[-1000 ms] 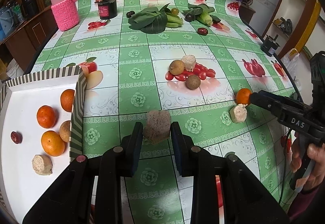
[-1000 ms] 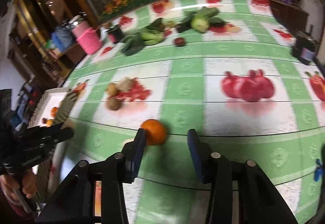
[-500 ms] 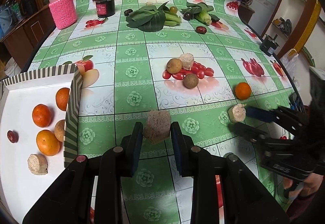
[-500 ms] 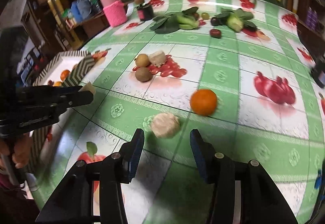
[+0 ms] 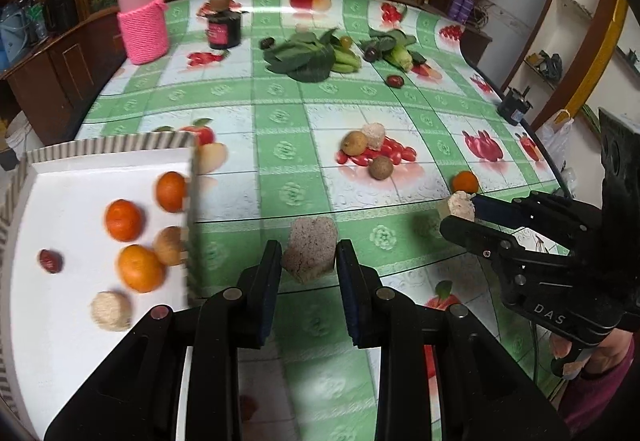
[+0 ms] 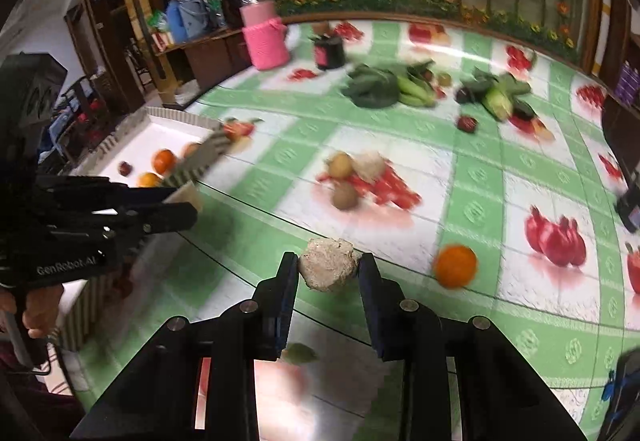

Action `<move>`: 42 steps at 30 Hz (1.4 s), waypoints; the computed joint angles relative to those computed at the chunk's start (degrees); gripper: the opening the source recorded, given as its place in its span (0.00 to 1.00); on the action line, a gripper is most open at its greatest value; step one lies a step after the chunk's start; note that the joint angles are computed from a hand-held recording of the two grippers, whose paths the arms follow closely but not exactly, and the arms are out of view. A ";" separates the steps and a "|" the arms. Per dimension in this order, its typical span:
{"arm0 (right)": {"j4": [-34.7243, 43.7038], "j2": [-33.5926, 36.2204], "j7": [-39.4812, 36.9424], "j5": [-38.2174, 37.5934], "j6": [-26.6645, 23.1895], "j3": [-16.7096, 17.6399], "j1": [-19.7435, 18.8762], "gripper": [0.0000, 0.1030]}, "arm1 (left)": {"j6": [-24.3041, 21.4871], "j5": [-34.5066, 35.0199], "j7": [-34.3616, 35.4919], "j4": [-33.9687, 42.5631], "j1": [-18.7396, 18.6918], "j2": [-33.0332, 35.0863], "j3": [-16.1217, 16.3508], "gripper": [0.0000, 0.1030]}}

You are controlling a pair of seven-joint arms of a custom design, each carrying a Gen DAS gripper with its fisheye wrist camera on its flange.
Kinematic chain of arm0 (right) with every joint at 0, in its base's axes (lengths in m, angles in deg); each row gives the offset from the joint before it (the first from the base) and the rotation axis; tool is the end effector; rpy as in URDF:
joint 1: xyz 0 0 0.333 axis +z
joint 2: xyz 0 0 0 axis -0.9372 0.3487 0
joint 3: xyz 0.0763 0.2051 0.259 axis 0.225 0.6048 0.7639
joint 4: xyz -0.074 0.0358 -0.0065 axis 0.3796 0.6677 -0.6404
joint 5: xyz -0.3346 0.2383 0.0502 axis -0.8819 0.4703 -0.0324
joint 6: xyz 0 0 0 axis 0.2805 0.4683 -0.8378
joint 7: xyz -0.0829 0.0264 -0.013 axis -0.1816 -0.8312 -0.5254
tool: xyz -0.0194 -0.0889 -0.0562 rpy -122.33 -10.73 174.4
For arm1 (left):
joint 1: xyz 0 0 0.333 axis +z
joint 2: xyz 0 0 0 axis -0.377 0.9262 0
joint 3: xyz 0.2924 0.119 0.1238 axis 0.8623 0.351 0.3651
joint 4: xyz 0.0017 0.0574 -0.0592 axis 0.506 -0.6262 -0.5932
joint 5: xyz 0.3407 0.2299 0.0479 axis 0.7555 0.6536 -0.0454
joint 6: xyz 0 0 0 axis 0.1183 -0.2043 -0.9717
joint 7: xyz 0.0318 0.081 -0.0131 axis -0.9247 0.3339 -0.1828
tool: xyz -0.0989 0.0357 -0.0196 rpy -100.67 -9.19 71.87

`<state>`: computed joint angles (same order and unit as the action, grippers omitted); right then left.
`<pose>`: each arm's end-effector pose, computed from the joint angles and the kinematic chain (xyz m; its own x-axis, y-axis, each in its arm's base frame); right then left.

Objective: Organize fruits
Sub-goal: 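Carry the round cake block in the right tool into the tray while the left tool carries its block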

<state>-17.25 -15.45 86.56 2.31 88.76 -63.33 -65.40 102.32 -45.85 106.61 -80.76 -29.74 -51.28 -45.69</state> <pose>0.6755 0.2428 0.3983 0.5049 -0.8551 -0.1181 -0.6862 -0.3146 -0.6559 0.6659 -0.1508 0.4114 -0.1498 -0.9809 0.1243 -0.8148 0.0513 -0.5774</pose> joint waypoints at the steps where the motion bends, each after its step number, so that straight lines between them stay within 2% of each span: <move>1: 0.39 0.11 -0.97 0.83 -0.29 1.22 -0.61 0.31 | 0.23 0.21 -0.15 -0.57 0.02 -0.53 0.30 0.24; 5: 1.96 0.62 -4.76 3.83 -1.25 4.49 -1.27 0.30 | 1.52 3.24 -2.89 -3.74 -0.34 -3.23 2.57 0.24; 8: 3.58 1.36 -6.89 5.58 -2.33 5.48 -0.25 0.30 | 2.19 6.81 -6.58 -5.33 -0.76 -4.48 4.52 0.25; 13: 6.63 3.05 -8.05 6.02 -4.38 4.74 3.09 0.30 | 2.90 13.47 -13.34 -7.48 -0.57 -5.94 7.03 0.25; 19: 9.87 4.91 -8.52 5.19 -6.70 3.82 6.82 0.30 | 3.18 19.80 -19.38 -9.14 0.73 -6.85 8.38 0.25; 29: 14.00 7.51 -8.56 3.54 -10.22 2.70 10.60 0.30 | 3.44 23.11 -23.46 -11.07 4.39 -7.57 8.46 0.25; 42: 18.72 11.06 -6.66 -0.56 -15.07 0.74 14.26 0.30 | 2.54 20.19 -22.77 -10.60 6.81 -5.75 8.22 0.25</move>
<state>1.47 -4.38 79.89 1.75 73.69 -62.59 -51.15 104.86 -25.66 83.85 -91.36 -22.93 -57.03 -37.47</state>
